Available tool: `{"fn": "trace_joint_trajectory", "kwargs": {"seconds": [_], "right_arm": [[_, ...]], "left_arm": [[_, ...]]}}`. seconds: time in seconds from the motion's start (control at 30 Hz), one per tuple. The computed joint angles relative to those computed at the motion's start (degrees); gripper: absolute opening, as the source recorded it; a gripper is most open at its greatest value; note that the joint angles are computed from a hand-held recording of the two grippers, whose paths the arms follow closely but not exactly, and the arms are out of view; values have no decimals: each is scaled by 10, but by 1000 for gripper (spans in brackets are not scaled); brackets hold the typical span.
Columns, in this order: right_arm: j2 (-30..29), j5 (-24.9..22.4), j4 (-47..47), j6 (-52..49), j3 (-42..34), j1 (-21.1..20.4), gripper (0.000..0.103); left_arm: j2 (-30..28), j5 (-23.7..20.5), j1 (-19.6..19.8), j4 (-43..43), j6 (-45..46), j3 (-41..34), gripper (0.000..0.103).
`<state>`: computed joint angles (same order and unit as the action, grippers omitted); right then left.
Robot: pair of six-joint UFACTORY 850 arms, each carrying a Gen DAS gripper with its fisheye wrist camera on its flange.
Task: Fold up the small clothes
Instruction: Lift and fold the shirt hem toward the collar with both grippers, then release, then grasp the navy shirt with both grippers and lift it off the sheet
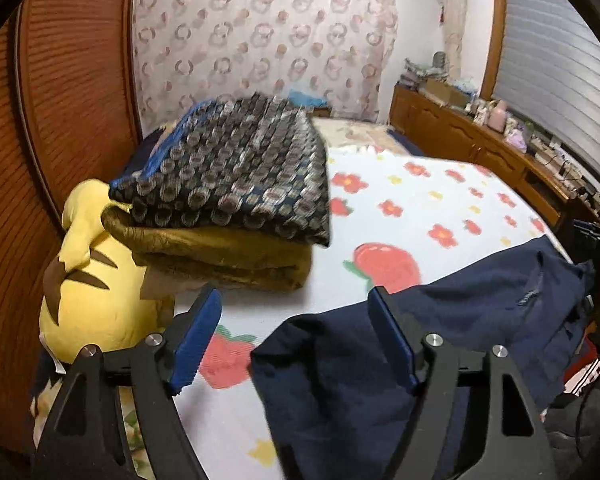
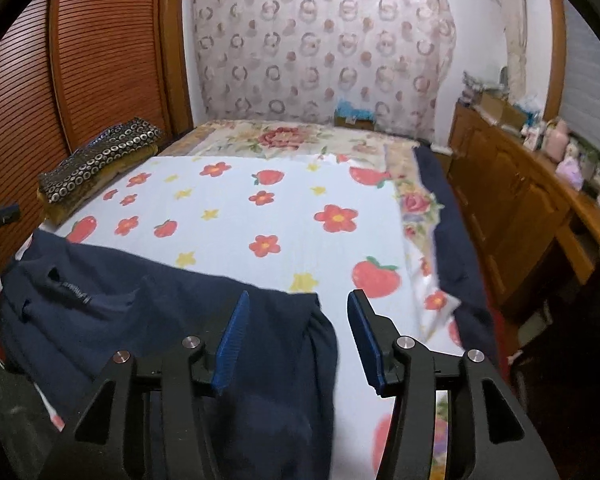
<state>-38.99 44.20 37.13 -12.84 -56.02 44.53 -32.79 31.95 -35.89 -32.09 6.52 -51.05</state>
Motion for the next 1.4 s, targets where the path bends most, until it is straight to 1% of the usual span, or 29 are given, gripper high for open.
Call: {"fn": "trace_joint_trajectory", "kwargs": {"seconds": [0.1, 0.2, 0.3, 0.37, 0.4, 0.53, 0.67, 0.8, 0.87, 0.97, 1.0, 1.03, 1.07, 1.1, 1.13, 1.17, 1.2, 1.23, 1.27, 1.3, 1.33, 1.4], "right_arm": [[-18, -39, -11, 2, -27, -15, 53], [-28, -63, -9, -8, -40, -24, 53], [-27, -82, -4, -18, -45, -27, 53], [-31, -99, -6, -22, -54, -33, 58], [-32, -104, -2, -26, -54, -34, 58], [-29, -107, -7, -13, -49, -40, 64], [-26, -106, -12, -6, -43, -38, 64], [-37, -109, -13, -14, -53, -39, 64], [-38, -110, -20, -7, -54, -40, 64], [-44, -113, -21, -10, -62, -41, 64], [-45, -113, -27, -6, -62, -41, 63], [-45, -113, -35, -2, -63, -40, 56], [-45, -113, -48, 6, -61, -39, 48], [-44, -114, -54, 10, -61, -38, 44], [-43, -116, -68, 18, -59, -38, 31], [-41, -121, -99, 42, -56, -39, 15], [-38, -121, -129, 65, -50, -39, 13], [-35, -114, -135, 66, -44, -36, 11], [-29, -101, -152, 77, -33, -33, 10], [-19, -79, -169, 93, -16, -28, 10], [-7, -56, -161, 92, 1, -21, 10], [27, -3, -147, 106, 45, -4, 9]], "left_arm": [[-19, -37, 8, -30, 29, -21, 76], [-28, -42, 11, -12, 10, -21, 76], [-33, -51, 13, -11, 5, -25, 76], [-37, -56, 13, -8, 2, -27, 76], [-38, -57, 14, 0, -5, -27, 76], [-46, -68, 17, 40, -43, -30, 76], [-53, -75, 16, 46, -51, -34, 76], [-53, -70, 16, 52, -62, -32, 76], [-52, -68, 15, 60, -70, -30, 74], [-51, -67, 16, 89, -91, -30, 62], [-50, -67, 16, 99, -98, -29, 56], [-50, -66, 17, 119, -113, -28, 46], [-50, -67, 17, 135, -124, -28, 40], [-50, -68, 17, 162, -144, -28, 27], [-50, -70, 16, 178, -152, -29, 13], [-50, -67, 10, 170, -136, -29, 12], [-48, -63, 4, 139, -100, -29, 11], [-45, -59, -1, 125, -85, -27, 10], [-36, -46, -5, 131, -94, -19, 10], [-22, -27, -7, 146, -116, -6, 9], [-9, -12, -10, 157, -130, 6, 9], [35, 32, -22, 159, -137, 41, 9]]}}
